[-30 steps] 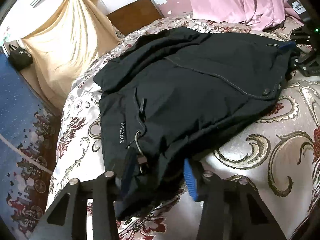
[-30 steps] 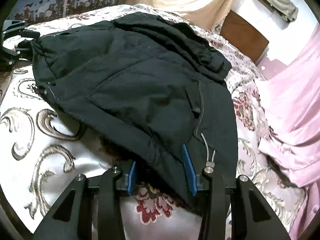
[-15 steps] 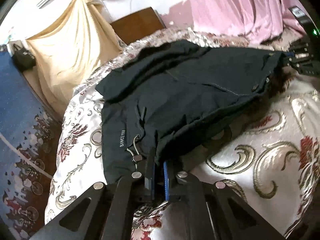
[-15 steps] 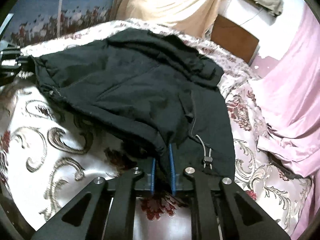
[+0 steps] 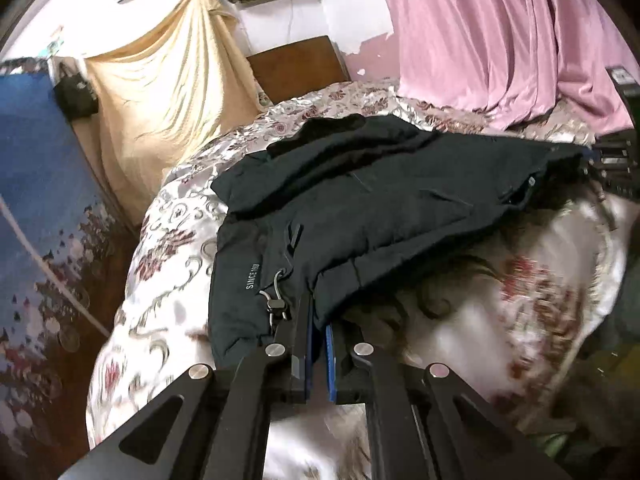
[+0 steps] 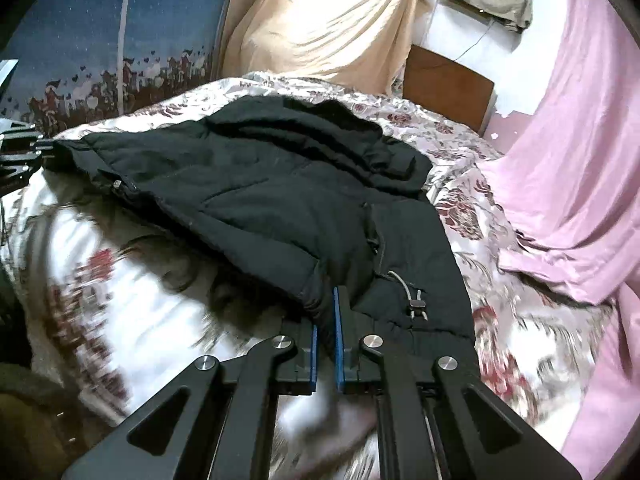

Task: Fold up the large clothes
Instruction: 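Lift the held hem with both grippers and fold it over the jacket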

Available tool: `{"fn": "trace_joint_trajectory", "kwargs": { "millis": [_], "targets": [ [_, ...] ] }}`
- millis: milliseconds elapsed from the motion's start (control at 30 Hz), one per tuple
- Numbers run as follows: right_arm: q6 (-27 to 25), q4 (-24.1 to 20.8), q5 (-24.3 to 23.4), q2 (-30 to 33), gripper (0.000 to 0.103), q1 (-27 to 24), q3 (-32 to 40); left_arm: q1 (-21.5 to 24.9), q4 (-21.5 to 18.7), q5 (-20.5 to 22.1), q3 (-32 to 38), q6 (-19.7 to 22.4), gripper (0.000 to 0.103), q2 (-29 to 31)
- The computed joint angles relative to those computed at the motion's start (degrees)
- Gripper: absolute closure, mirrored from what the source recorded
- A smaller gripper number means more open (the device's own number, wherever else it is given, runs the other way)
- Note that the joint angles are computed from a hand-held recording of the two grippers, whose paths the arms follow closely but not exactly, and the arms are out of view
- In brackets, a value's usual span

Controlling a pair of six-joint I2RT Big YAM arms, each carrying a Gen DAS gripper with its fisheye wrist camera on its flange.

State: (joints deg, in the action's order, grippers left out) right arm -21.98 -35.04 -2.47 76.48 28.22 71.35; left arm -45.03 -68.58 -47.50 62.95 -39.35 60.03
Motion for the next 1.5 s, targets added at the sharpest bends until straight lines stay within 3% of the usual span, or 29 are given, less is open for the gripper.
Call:
{"fn": "trace_joint_trajectory", "kwargs": {
  "millis": [100,167,333,433,600,633,833,1167,1333,1500],
  "targets": [
    [3.18,-0.71,0.51,-5.14,0.097,0.28,-3.63,-4.51,-5.24,-2.02,0.92,-9.67,0.097,-0.36],
    [4.46,-0.73,0.95,-7.23,0.097,0.44,-5.21,-5.43,-6.35,-2.66,1.29,-12.43,0.097,-0.61],
    [8.55,1.43,1.30,-7.59,0.098,0.41,-5.02,-3.34,-3.51,-2.32,1.93,-10.77,0.097,-1.55],
    [11.79,4.86,2.23,-6.40,0.098,0.77,-3.49,-1.05,-1.19,-2.91,3.31,-7.67,0.097,-1.39],
    [14.12,8.54,4.49,-2.41,0.098,2.14,1.53,5.06,6.64,-2.79,5.90,3.14,0.097,-1.14],
    [13.78,9.03,4.47,-0.99,0.098,1.96,3.39,7.12,8.79,-2.24,6.71,6.12,0.097,-0.81],
    [13.59,10.44,6.90,6.59,0.098,3.37,13.65,15.66,16.29,1.60,11.49,14.59,0.097,2.74],
    [16.35,11.93,9.93,17.15,0.098,4.50,26.04,24.20,23.82,6.01,16.41,19.72,0.097,8.60],
    [16.45,9.45,9.40,23.22,0.098,4.10,33.67,27.50,25.91,9.04,18.10,21.91,0.097,11.42],
    [13.32,6.89,9.57,29.03,0.098,3.93,41.65,31.62,27.69,12.68,21.61,26.33,0.097,15.45]
  ]
}}
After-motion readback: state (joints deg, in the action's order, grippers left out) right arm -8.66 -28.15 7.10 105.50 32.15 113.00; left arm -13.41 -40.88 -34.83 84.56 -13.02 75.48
